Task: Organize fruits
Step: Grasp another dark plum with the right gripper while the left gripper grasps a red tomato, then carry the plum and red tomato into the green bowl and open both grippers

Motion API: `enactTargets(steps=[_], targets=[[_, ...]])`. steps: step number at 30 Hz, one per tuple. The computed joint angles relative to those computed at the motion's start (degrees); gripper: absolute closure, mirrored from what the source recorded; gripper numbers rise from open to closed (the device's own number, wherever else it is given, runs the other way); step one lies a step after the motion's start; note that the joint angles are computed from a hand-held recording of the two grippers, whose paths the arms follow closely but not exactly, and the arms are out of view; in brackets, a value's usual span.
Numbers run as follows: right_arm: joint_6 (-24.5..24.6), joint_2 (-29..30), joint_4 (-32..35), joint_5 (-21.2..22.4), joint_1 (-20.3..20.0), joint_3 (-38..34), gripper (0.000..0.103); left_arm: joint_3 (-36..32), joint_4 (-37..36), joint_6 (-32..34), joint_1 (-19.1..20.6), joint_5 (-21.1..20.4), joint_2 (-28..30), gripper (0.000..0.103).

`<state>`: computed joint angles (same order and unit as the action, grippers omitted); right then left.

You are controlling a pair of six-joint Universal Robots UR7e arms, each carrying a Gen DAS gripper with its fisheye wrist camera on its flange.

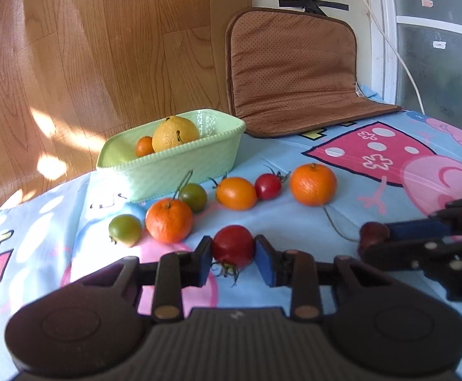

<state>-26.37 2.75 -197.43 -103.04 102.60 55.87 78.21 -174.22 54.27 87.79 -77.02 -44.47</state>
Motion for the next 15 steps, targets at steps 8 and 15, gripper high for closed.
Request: enactTargets(steps=[8, 15], targets=[[-5.5, -0.6, -1.9, 0.8, 1.9, 4.8, 0.074, 15.7, -7.3, 0.3, 1.6, -2.6, -9.8, 0.074], [-9.9, 0.6, -3.2, -1.4, 3.2, 5.0, 0.074, 17.6, -9.1, -1.9, 1.9, -0.7, -10.8, 0.074]])
